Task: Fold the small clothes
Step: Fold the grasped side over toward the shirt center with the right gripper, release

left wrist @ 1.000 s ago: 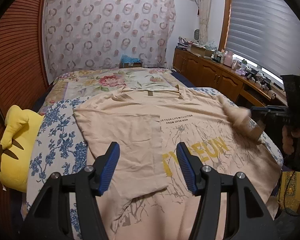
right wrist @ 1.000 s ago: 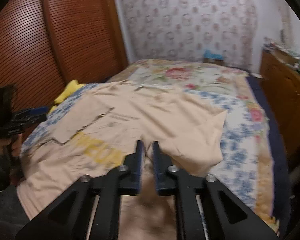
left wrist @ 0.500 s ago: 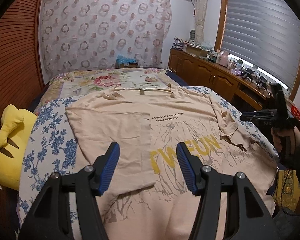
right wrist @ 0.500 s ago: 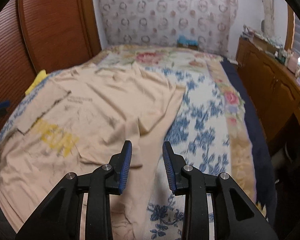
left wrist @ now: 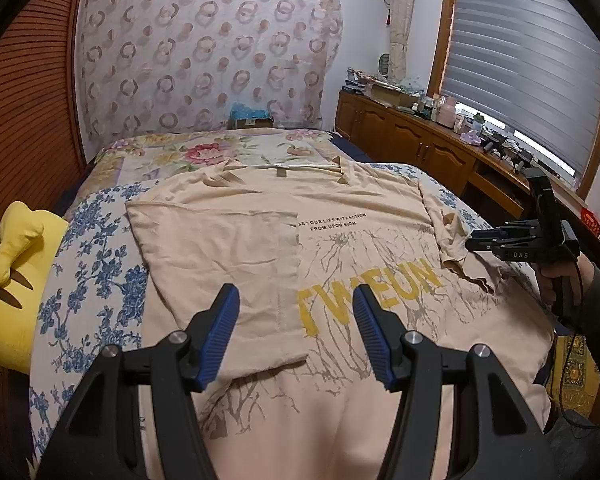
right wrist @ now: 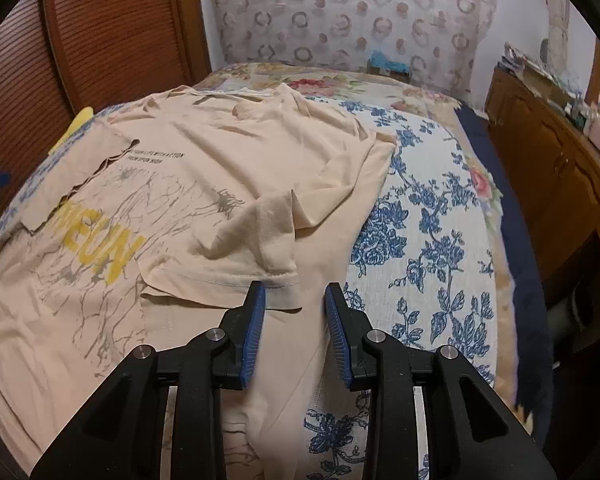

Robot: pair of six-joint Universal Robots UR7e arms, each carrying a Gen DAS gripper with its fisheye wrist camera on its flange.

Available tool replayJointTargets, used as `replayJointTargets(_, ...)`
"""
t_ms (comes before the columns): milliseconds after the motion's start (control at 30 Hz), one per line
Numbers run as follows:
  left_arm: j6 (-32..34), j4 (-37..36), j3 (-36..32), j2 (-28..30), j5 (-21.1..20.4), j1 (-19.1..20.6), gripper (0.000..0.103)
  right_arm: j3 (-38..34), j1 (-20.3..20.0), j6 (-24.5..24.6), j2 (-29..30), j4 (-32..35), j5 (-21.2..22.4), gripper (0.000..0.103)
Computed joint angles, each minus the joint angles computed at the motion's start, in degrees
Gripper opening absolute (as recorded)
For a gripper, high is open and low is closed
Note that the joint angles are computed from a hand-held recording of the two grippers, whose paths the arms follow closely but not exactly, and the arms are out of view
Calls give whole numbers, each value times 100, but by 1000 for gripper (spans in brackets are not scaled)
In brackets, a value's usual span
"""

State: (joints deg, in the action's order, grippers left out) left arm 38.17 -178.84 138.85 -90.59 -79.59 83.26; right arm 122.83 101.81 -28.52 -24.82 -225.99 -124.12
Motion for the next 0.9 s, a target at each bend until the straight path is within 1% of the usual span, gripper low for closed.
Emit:
replayJointTargets(100,1,7,-10,1,-22,37,58,-55,55,-111,45,41,-78,29)
replayJointTargets(167,8,13,-16,2,-33,59,58,-82,71,-140,50,106,-63,22)
replayJointTargets(200,5,13,-16,2,-23,55,58,-100,87,-182,50,173,-57,20)
replayJointTargets(267,15,12,-8,-2,-5,64,58,-179,159,-361,127,148,-222,8)
replayJointTargets(300,20,10,-1,-14,4,67,58,-225,208,-445,154,158,-314,7)
replayJointTargets(333,19,10,-3,-15,14,66,58,-244,241,-499,157,151,-317,6)
replayJointTargets(500,15,13,-17,-37,-6,101,58,-325,407,-659,97,54,-239,6)
replayJointTargets(633,14,29,-40,-40,-10,136,58,-396,475,-584,7,250,-48,2)
replayJointTargets(700,11,40,-42,-61,-33,161,58,-428,495,-483,-55,418,143,2)
replayJointTargets(900,-14,49,-58,-67,-35,182,58,-966,675,-384,18,1063,500,1)
